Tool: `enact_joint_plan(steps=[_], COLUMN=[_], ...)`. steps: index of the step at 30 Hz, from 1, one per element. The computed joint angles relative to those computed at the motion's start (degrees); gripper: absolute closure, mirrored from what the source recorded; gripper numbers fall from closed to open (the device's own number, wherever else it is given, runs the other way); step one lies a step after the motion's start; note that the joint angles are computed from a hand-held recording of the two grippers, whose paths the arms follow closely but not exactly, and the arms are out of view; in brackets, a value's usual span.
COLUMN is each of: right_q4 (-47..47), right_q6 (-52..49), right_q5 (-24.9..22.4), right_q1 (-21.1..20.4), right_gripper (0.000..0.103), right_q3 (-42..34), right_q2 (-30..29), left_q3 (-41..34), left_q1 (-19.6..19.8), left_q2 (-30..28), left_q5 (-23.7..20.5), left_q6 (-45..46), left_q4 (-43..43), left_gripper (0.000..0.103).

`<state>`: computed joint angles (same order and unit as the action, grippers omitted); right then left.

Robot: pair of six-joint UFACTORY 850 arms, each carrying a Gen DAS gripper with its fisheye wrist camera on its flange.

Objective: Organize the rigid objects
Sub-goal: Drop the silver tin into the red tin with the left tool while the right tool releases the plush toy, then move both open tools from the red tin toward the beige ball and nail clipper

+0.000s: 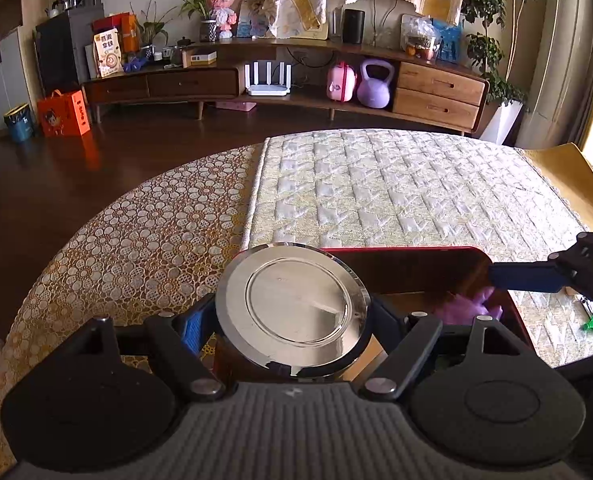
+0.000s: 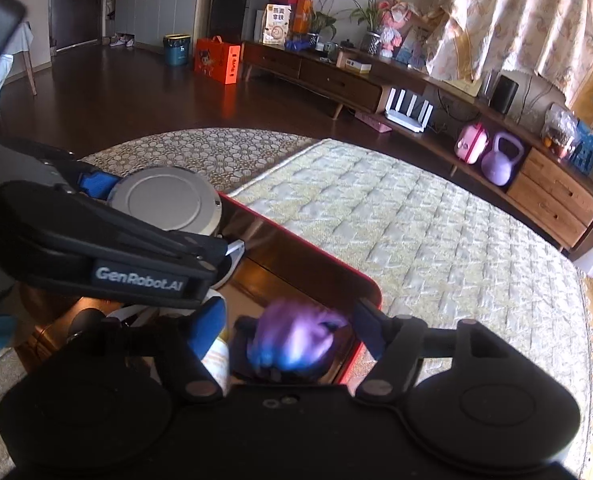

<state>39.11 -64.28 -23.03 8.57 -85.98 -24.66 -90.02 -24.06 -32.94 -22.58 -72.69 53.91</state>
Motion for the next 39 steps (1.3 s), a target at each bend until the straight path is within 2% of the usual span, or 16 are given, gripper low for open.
enact_joint_plan(steps=[7, 18, 33, 39], right_q4=[3.0, 4.8, 7.0, 9.4], right_q6=[-1.4, 0.4, 2.7, 0.8], right_q5=[-1.4, -4.5, -9.0, -8.6], right_q1=[-0.6, -2.1, -6.0, -7.8], right_gripper=[0.032, 0.025, 0.019, 0.016], right_q3=[1.8, 4.0, 8.6, 11.2], right_q2=[1.9, 5.4, 12.5, 15.8], left_q3=[1.2, 3.6, 7.3, 7.3], left_q1=[0.3, -0.8, -4.5, -6.5], left_q2=[1.1, 3.9, 9.5, 10.3], left_q5=[1.4, 0.8, 0.3, 0.1], left_q6=[-0.7, -1.0, -4.0, -2.4], left_q4=[-1.5, -0.9, 0.6, -1.2], left_gripper=[0.021, 0.02, 0.02, 0.02])
